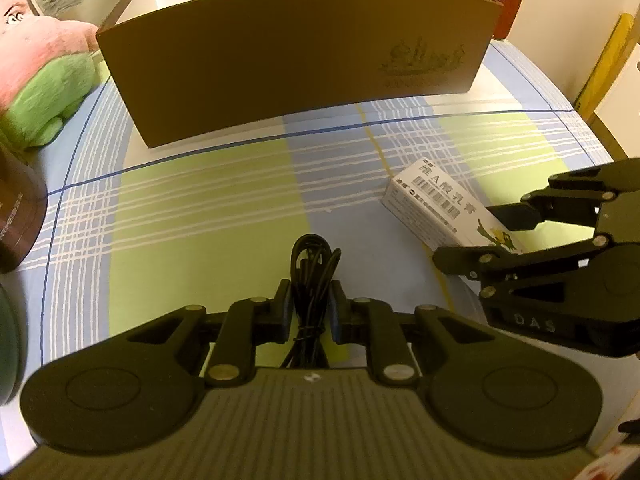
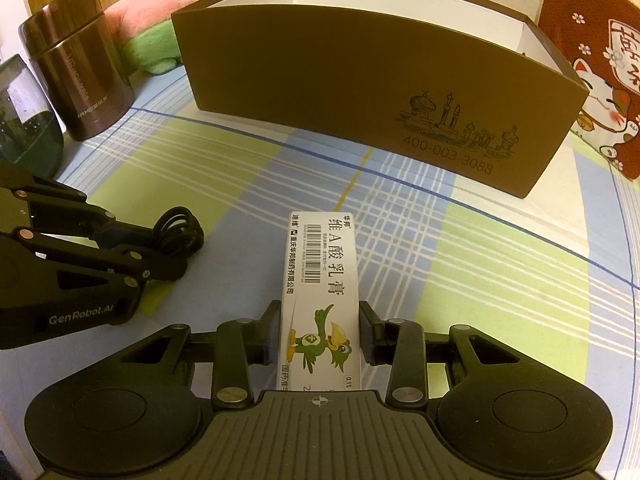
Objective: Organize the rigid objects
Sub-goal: 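Lift cable with left tool while right tool lifts medicine box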
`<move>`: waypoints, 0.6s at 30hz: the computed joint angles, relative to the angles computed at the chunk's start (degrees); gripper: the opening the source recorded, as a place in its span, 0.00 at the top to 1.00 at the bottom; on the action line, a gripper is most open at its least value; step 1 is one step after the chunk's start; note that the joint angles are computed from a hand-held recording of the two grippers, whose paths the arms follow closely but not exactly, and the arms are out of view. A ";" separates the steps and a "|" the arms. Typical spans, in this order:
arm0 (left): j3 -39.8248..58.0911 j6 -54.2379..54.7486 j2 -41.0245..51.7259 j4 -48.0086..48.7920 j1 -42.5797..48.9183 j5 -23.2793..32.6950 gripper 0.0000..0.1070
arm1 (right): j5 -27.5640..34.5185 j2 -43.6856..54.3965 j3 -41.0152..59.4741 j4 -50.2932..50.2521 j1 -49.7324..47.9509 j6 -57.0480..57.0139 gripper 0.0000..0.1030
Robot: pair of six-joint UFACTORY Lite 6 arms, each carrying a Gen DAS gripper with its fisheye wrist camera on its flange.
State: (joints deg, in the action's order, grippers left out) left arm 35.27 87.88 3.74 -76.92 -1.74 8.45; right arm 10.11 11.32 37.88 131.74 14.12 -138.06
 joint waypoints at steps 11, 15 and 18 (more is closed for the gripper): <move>-0.56 -2.29 -3.23 1.51 1.41 0.96 0.87 | 0.84 -3.22 -1.25 -7.58 -0.51 8.61 0.66; -0.16 -5.07 -4.20 4.02 1.81 1.47 0.87 | 0.86 -4.84 -1.36 -10.69 -1.03 11.98 0.66; 0.20 -7.43 -4.63 5.99 1.78 1.57 0.87 | 1.02 -5.82 -1.48 -13.37 -1.39 14.65 0.66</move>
